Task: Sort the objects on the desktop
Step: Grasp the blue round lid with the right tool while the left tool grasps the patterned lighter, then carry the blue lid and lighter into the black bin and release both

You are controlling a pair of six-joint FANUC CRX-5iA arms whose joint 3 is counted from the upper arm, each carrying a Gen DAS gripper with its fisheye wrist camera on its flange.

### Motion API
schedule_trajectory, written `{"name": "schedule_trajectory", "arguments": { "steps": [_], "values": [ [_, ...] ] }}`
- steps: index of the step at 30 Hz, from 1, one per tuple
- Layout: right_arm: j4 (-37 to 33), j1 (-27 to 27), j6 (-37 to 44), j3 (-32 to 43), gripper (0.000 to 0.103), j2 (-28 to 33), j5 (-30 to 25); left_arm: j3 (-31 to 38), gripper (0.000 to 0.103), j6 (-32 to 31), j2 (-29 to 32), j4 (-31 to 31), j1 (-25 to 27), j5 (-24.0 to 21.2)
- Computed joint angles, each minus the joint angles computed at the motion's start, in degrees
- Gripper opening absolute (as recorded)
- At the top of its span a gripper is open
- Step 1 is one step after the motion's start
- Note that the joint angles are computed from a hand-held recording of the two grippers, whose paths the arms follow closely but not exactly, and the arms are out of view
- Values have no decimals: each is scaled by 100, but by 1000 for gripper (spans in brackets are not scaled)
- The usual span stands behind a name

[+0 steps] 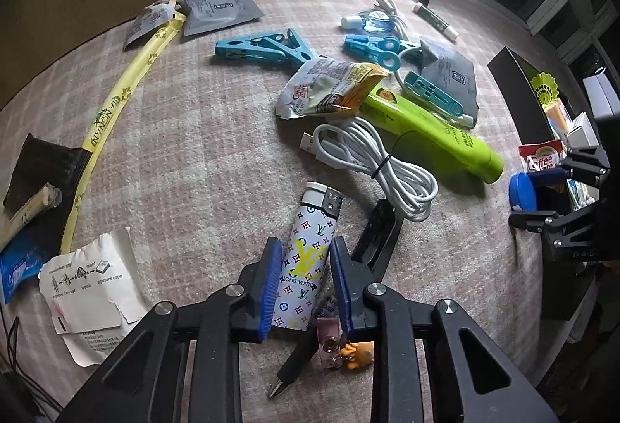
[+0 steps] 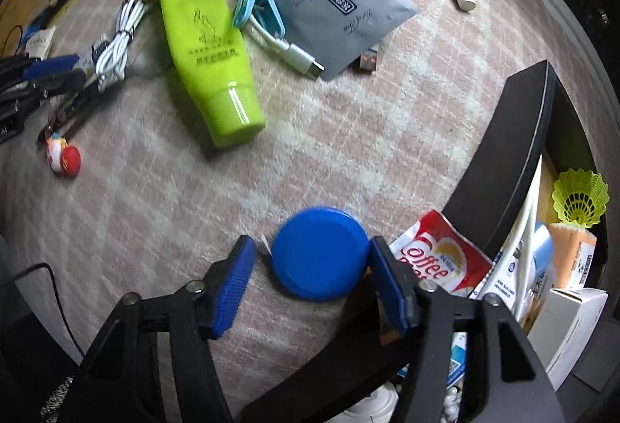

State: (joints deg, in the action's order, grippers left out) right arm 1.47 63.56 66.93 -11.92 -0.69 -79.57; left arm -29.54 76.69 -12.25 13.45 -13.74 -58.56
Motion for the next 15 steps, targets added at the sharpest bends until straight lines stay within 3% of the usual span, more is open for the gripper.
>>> {"name": "schedule_trajectory", "arguments": {
  "steps": [7, 11, 15],
  "values": [
    [-49, -64, -331, -159, 49, -267, 255, -90, 21, 207, -173, -95, 68, 55],
    [-44, -119, -651, -315, 49, -536, 518, -275, 10, 155, -415, 135, 321, 77],
    [-53, -94, -927, -411, 49, -714, 734, -238, 11, 239, -432, 12, 336, 69]
  ]
}}
